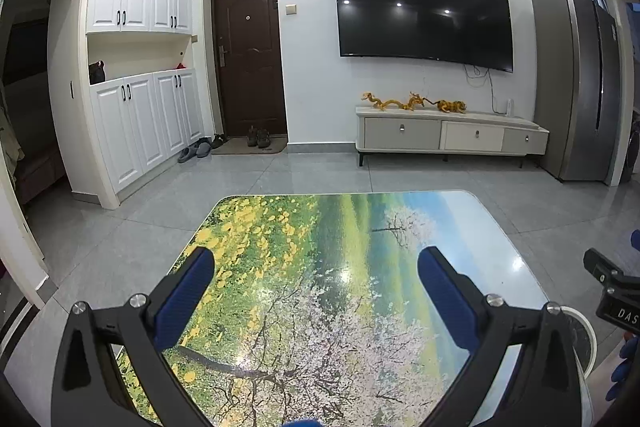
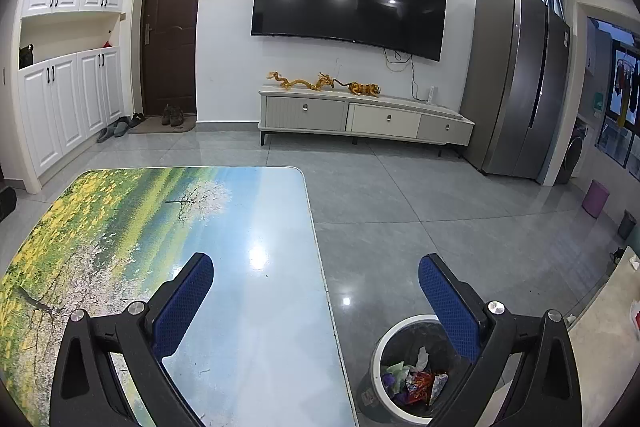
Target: Collect trash
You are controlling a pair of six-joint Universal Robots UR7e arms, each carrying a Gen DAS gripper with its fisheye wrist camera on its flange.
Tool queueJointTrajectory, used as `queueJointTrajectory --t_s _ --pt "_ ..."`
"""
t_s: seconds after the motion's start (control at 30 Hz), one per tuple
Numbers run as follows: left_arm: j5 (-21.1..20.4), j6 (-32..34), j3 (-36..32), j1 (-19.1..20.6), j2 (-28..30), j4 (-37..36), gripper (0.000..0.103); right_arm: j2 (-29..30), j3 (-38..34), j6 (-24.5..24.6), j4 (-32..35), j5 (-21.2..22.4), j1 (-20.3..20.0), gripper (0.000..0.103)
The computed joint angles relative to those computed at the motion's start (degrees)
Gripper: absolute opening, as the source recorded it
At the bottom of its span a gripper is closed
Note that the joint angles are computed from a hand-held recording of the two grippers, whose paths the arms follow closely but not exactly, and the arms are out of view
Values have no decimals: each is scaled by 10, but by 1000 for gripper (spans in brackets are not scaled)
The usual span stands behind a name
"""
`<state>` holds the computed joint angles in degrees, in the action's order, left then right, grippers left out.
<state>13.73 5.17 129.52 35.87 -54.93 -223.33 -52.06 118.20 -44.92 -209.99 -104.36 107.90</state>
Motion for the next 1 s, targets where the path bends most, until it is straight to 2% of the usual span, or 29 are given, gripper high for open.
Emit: queueJointTrajectory --t_s 1.0 --pt "-4 28 -5 0 11 -37 102 -2 4 4 -9 4 -9 103"
